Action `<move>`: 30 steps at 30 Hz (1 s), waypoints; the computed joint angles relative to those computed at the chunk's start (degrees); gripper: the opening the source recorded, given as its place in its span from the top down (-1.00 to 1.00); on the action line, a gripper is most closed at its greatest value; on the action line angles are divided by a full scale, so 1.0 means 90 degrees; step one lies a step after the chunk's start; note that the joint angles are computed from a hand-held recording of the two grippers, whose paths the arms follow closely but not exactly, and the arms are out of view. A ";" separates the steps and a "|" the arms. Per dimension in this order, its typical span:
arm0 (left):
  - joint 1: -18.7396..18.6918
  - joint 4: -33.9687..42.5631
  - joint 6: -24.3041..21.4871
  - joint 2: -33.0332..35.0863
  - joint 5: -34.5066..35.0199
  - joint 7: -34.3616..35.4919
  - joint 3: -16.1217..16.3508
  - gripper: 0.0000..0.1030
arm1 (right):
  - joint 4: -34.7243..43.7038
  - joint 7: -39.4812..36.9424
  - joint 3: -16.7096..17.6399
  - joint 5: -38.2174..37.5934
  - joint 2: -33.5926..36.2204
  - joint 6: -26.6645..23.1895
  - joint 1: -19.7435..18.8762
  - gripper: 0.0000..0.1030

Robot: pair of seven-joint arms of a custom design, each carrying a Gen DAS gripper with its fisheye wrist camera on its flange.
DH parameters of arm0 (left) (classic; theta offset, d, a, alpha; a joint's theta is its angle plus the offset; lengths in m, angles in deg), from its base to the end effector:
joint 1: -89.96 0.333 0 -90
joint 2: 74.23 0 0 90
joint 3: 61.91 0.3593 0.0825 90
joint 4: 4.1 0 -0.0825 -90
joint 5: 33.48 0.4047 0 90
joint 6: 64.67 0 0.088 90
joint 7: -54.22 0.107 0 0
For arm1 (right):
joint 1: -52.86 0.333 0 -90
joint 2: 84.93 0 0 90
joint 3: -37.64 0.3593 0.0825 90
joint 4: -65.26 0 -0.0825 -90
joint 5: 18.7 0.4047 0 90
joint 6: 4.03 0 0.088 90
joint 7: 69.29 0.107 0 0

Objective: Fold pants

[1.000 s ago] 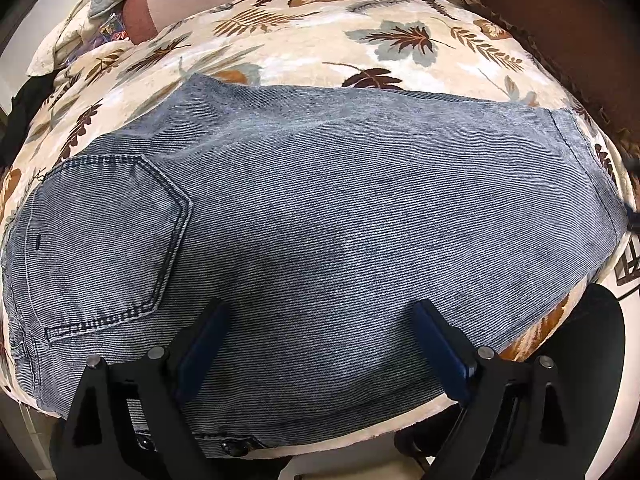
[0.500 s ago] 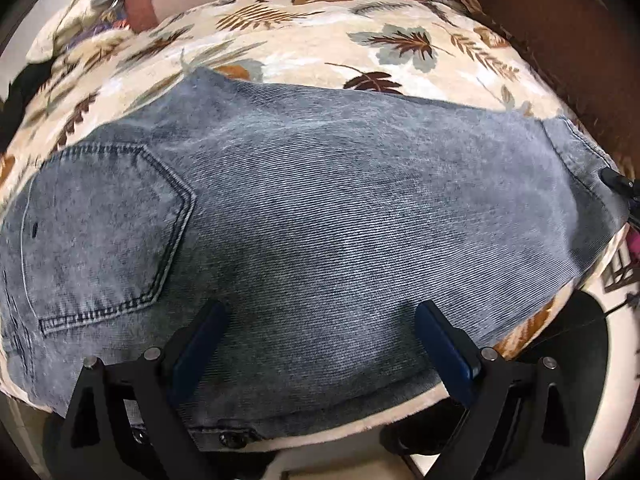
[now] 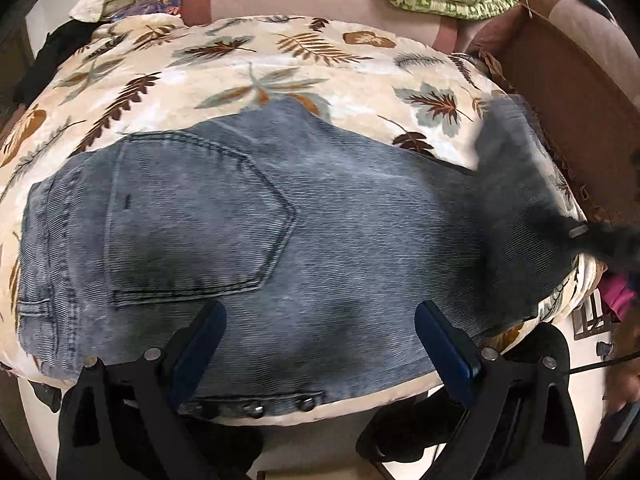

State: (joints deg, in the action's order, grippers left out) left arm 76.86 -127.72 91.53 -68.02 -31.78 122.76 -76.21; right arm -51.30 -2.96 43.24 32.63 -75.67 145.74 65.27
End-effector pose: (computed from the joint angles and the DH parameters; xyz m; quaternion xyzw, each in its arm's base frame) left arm 0.5431 -0.2789 0.4306 -0.6456 0.7283 -0.2165 0.0771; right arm 0.6096 0.1774 0.4358 -0.6700 0.6543 0.0628 0.3450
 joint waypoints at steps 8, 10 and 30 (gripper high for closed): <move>0.0060 -0.0248 0.0042 -0.0181 -0.0028 -0.0133 0.0072 -0.85 | -0.0101 -0.1420 0.0157 0.2131 0.0099 -0.0385 -0.0333 0.14; 0.0012 -0.0191 0.0102 -0.0133 0.0047 -0.0128 0.0037 -0.85 | -0.0272 -0.1329 0.0041 0.2071 -0.0055 0.0207 -0.0221 0.14; -0.0451 0.0427 -0.0256 0.0350 0.1518 -0.0776 0.0106 -0.89 | 0.0445 0.0275 0.0047 -0.0488 0.0825 0.1239 0.0002 0.36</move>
